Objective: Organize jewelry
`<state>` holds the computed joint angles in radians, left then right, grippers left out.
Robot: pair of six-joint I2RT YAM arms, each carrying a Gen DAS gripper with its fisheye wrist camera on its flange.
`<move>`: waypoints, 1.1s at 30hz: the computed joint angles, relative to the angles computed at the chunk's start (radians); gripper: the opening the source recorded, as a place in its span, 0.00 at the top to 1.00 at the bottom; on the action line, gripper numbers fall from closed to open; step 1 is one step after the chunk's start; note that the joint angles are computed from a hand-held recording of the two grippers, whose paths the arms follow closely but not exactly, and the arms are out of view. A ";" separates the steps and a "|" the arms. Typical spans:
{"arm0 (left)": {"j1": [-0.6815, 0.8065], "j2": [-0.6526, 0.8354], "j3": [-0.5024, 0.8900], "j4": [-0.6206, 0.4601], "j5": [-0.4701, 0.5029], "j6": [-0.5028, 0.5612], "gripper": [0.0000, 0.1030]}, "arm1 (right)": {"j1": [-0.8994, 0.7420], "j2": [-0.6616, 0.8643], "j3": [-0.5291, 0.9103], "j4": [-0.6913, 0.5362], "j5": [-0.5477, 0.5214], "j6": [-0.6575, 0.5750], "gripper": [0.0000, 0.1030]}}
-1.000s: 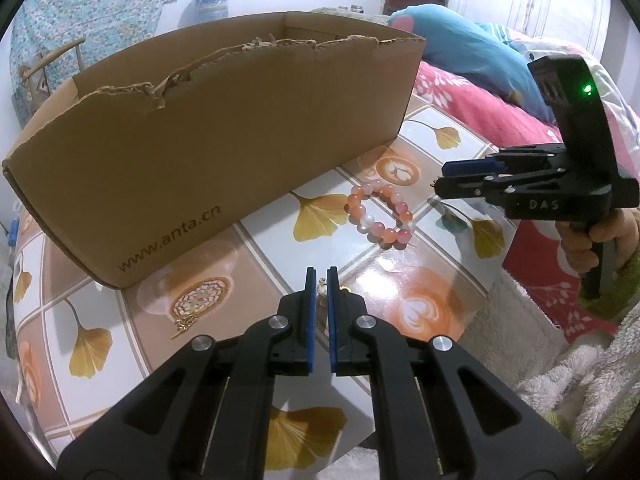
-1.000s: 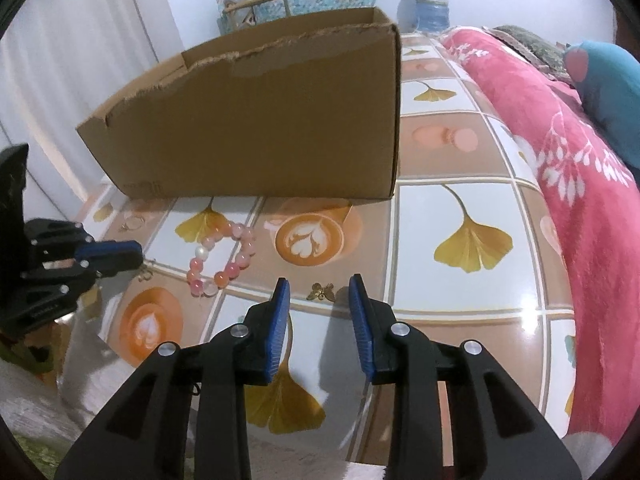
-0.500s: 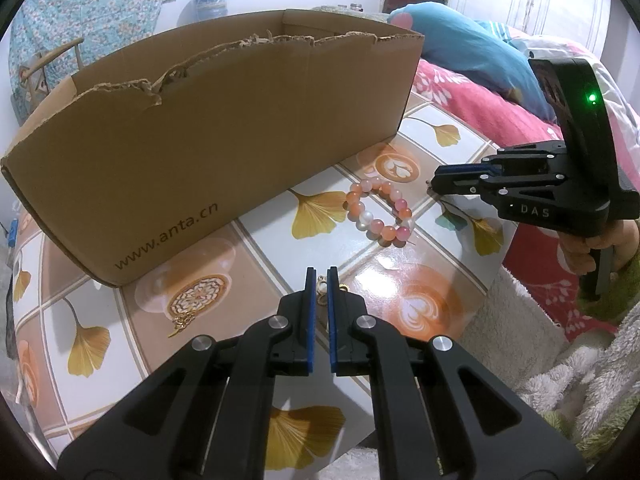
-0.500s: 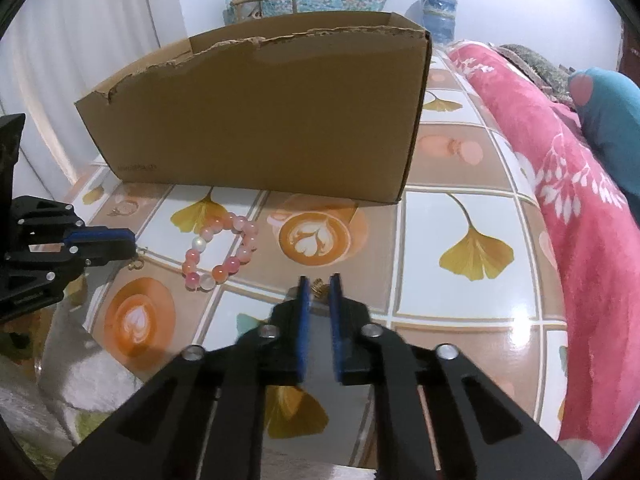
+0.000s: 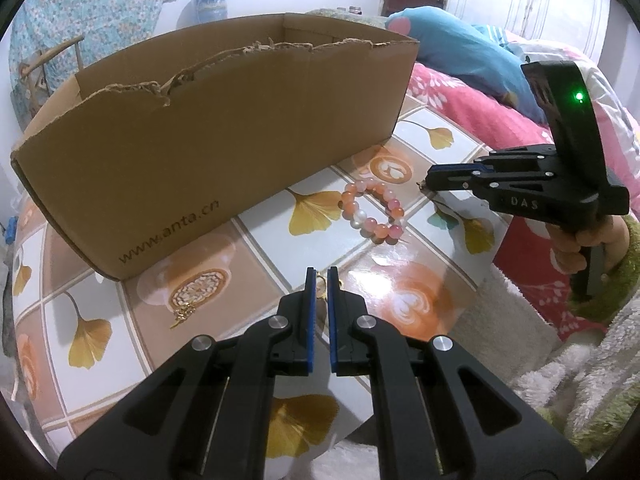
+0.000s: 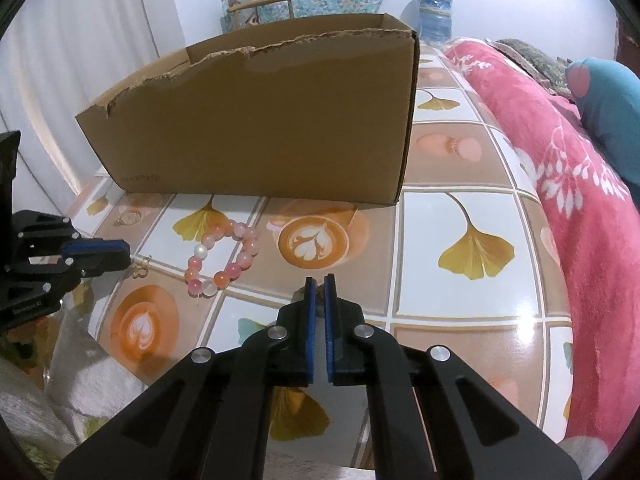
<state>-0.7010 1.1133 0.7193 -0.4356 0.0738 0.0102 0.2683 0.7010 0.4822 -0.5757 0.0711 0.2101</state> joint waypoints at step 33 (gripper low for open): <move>-0.044 0.094 0.062 -0.037 -0.081 0.094 0.86 | -0.094 -0.072 -0.017 0.003 -0.111 -0.004 0.96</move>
